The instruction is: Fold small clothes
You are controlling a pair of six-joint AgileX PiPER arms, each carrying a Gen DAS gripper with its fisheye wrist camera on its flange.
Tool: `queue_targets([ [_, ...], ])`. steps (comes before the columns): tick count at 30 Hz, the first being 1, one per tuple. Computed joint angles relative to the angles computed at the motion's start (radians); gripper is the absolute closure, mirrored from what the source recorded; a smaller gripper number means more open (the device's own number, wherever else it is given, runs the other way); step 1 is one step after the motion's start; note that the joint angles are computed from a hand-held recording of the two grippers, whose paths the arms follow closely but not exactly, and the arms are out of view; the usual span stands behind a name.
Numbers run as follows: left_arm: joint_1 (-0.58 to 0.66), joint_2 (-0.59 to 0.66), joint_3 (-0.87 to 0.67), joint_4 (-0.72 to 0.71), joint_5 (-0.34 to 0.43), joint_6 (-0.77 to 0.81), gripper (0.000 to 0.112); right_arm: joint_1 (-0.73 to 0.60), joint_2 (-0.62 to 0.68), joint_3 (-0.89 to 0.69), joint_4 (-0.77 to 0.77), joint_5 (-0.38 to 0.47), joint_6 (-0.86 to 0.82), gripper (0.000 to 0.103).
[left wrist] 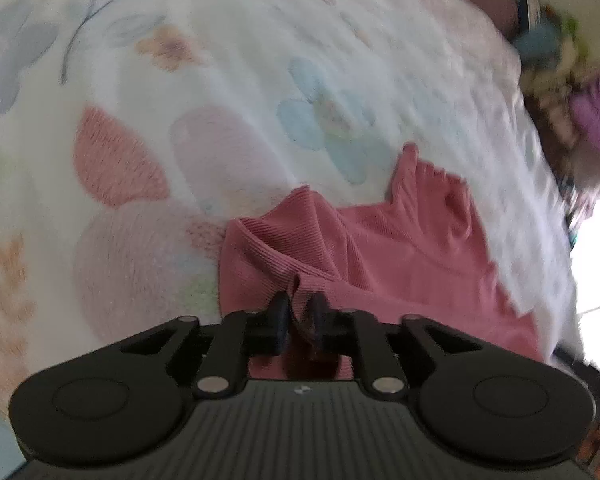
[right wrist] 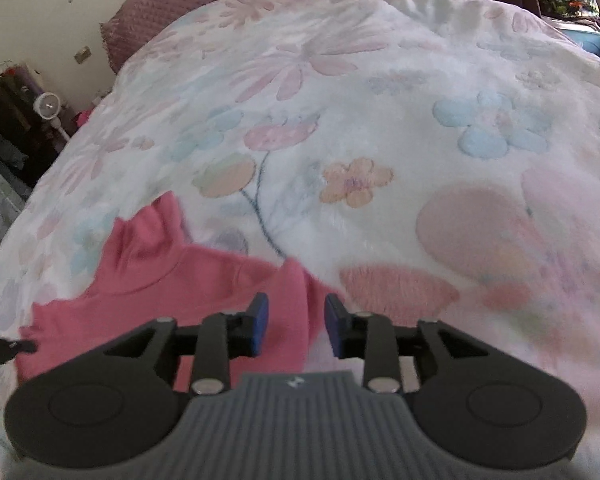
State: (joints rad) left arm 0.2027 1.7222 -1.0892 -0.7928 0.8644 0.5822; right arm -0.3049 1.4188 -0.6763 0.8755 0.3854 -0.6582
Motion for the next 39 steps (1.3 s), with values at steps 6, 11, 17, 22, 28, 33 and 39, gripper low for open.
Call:
queue_targets([
  [6, 0.102, -0.111, 0.158, -0.183, 0.046, 0.186, 0.056, -0.053, -0.128, 0.113, 0.086, 0.093, -0.067, 0.064],
  [11, 0.069, -0.150, 0.223, -0.220, -0.009, 0.271, 0.056, 0.020, -0.104, 0.160, 0.180, 0.028, -0.112, 0.062],
  [17, 0.024, -0.128, 0.127, -0.107, 0.083, 0.242, 0.098, 0.062, -0.068, 0.169, 0.227, -0.025, -0.129, 0.093],
  [22, 0.050, -0.143, -0.016, -0.037, 0.272, 0.135, 0.105, 0.069, -0.076, 0.145, 0.137, -0.023, -0.043, 0.094],
  [28, -0.056, -0.095, -0.039, 0.281, 0.143, -0.112, 0.097, 0.112, -0.068, 0.132, 0.021, -0.054, 0.059, 0.094],
  [33, -0.033, -0.133, -0.034, 0.302, 0.131, -0.115, 0.081, 0.125, -0.096, 0.099, -0.223, -0.011, 0.277, 0.089],
  [39, 0.010, -0.145, -0.047, 0.196, -0.020, -0.050, 0.056, 0.124, -0.127, 0.019, -0.339, 0.021, 0.339, 0.076],
])
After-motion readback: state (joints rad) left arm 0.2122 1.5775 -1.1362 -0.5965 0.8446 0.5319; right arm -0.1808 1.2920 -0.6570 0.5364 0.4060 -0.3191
